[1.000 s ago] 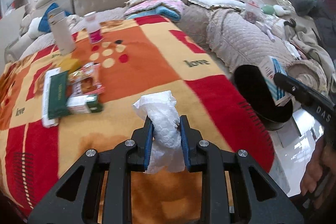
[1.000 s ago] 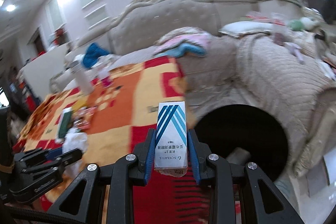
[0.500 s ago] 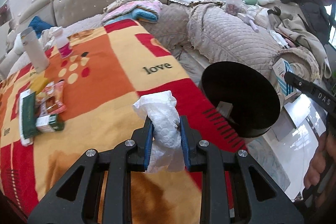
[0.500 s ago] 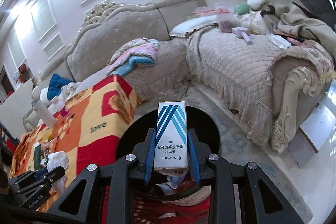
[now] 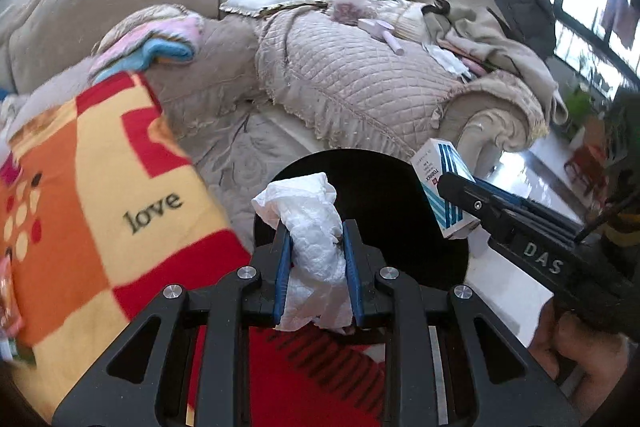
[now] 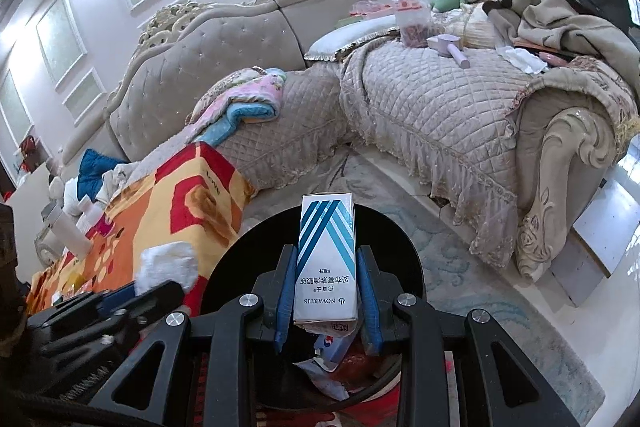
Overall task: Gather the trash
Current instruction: 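Carry the tissue and Novartis box over the black bin and open both tools, then grasp the white Lexapro tablet box with the left tool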
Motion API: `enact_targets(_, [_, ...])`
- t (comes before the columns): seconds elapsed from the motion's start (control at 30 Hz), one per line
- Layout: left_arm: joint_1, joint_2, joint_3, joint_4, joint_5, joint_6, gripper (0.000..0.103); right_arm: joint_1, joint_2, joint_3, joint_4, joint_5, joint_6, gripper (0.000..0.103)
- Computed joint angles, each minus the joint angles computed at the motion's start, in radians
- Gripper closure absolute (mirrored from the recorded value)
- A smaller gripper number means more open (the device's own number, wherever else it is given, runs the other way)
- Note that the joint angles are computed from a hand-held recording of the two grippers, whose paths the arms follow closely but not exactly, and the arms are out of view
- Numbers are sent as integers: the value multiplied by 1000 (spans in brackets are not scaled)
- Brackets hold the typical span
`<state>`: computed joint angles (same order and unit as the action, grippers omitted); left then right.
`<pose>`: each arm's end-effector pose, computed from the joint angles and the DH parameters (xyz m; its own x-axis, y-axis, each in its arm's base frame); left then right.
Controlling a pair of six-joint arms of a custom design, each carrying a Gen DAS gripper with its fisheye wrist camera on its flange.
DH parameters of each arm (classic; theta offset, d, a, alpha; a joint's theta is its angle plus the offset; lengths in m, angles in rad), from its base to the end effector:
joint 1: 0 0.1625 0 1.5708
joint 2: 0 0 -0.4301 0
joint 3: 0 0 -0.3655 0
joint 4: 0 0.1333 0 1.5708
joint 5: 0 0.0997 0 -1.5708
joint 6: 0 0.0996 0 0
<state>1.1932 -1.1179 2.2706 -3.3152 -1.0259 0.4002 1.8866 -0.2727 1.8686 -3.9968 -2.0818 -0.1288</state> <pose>-0.0002 -0.5022 0.2001 -0.7111 0.3435 -0.6135 0.6331 0.6924 -0.3461 0.2470 -0.4836 -0.0721 -0.9065 -0.0108 0.4221 -0.3287 0.6454 -0.6895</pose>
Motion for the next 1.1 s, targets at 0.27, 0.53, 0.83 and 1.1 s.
enact_targets(0.27, [24,3,-17,20,-18,-1,45,-1,6,-22,20,-12,34,58])
enact_targets(0.53, [39,-119,69,-26,41,-31,45,38,32,-61,6,-36,49,58])
enact_targets(0.83, [156,-371,183,-106,104,-19,45,143,124,-197,134,-20,-13,57])
enact_targets(1.1, [409,-507,90,-91,51,1,45,210,200,-314,387,173,-82,55])
